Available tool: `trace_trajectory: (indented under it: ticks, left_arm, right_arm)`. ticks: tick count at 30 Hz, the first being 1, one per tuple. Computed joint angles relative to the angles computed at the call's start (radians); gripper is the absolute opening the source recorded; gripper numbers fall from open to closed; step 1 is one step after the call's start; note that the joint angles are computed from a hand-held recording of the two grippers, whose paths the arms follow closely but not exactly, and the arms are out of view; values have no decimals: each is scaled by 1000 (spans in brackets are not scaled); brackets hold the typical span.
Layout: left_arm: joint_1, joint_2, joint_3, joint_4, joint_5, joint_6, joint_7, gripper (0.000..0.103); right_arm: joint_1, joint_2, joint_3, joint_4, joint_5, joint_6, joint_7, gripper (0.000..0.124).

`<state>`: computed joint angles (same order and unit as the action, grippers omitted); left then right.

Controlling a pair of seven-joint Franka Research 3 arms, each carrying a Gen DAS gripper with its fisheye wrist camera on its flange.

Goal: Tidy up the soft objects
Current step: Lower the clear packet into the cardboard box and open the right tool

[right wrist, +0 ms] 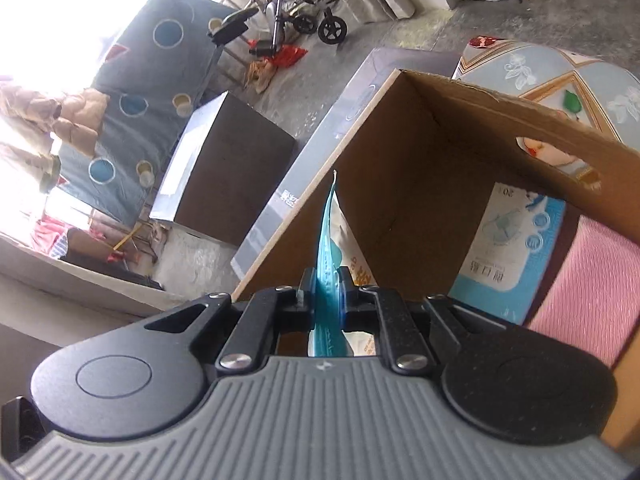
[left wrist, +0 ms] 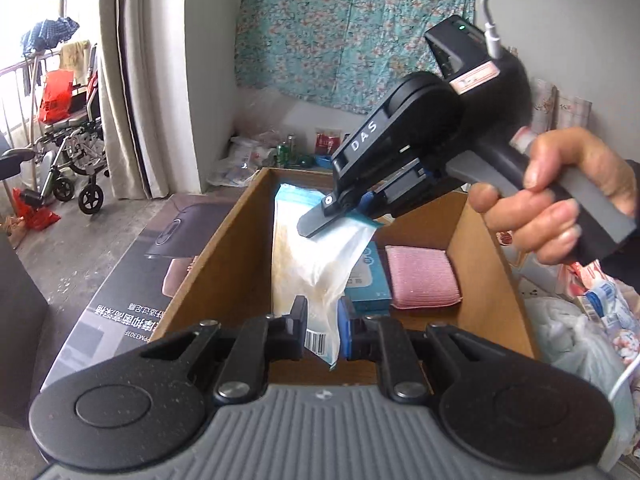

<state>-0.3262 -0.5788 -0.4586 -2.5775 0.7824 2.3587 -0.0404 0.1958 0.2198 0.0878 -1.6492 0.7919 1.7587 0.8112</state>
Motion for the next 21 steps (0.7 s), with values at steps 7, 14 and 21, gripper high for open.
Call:
trace_trajectory:
  ticks: [7, 14, 21]
  left_arm:
    - [7, 7, 8, -23, -6, 32, -2, 16]
    - [4, 19, 3, -23, 8, 52, -11, 19]
    - [-3, 5, -1, -37, 11, 65, -27, 19]
  right_arm:
    - [30, 195, 49, 229, -72, 16, -158, 11]
    - [87, 220, 32, 201, -205, 338, -133, 26]
    - [11, 145, 33, 103, -124, 362, -66, 29]
